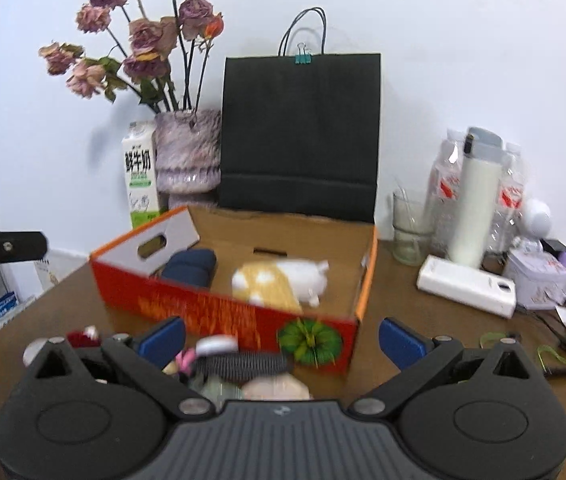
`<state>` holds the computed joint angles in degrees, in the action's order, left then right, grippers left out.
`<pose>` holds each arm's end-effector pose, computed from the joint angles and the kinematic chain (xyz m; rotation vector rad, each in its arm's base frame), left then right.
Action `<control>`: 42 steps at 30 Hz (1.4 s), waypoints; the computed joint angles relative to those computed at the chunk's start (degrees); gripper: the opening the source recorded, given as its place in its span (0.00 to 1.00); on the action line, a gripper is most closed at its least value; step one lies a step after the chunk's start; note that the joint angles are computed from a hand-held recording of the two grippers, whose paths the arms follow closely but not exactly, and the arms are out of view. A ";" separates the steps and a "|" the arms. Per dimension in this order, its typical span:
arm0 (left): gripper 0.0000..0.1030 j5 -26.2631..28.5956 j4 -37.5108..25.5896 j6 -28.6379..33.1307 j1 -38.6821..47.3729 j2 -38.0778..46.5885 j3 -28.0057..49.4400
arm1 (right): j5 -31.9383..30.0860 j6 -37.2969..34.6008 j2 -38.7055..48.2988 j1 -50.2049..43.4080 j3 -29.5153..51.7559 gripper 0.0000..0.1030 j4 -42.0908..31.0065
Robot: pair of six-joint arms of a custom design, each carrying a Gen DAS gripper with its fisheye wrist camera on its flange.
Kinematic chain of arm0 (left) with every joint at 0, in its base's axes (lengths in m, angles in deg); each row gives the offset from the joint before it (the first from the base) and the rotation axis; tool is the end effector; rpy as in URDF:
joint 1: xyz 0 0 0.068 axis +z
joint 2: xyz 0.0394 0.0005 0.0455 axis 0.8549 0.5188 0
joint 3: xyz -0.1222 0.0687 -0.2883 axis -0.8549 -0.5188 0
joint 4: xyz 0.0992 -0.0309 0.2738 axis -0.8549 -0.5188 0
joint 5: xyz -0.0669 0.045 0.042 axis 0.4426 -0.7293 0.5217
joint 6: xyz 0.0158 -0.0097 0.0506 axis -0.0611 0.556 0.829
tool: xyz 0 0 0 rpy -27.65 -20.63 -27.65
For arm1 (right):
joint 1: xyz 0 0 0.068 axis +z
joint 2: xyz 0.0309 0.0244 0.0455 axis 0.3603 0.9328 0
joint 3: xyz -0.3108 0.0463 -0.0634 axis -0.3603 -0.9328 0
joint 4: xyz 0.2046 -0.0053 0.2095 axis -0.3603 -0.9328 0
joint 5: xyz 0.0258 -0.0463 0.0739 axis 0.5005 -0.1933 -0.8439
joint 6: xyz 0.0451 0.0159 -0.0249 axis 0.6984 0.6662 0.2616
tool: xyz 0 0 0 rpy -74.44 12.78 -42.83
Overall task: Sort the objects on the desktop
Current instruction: 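Withdraw both grippers from the box back over the table, then grasp the purple burlap bag with the right gripper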
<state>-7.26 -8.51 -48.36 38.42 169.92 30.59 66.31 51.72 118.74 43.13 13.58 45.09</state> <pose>0.2907 -0.0940 0.1127 -0.1962 1.9899 -0.0639 0.3356 0.1320 0.1212 -0.2626 2.0387 0.1839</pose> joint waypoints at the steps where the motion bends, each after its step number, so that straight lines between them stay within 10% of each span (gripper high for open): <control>1: 1.00 0.01 0.64 -0.43 -0.11 -0.17 -1.26 | -0.12 0.24 -0.56 0.22 -1.49 1.00 0.64; 6: 1.00 0.38 7.03 -2.95 -1.48 2.45 -6.92 | -1.43 0.94 -1.66 2.33 -7.91 1.00 3.22; 11: 1.00 -1.79 26.16 -1.38 -3.78 16.53 -10.11 | -1.55 3.84 2.10 4.31 -10.93 1.00 6.91; 42: 1.00 -1.07 17.04 -0.07 -6.88 17.06 -7.41 | -0.59 2.29 6.49 7.25 -7.35 1.00 1.17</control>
<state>-8.33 8.53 -48.43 31.54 186.98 23.18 65.72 54.01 125.23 50.38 6.24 46.26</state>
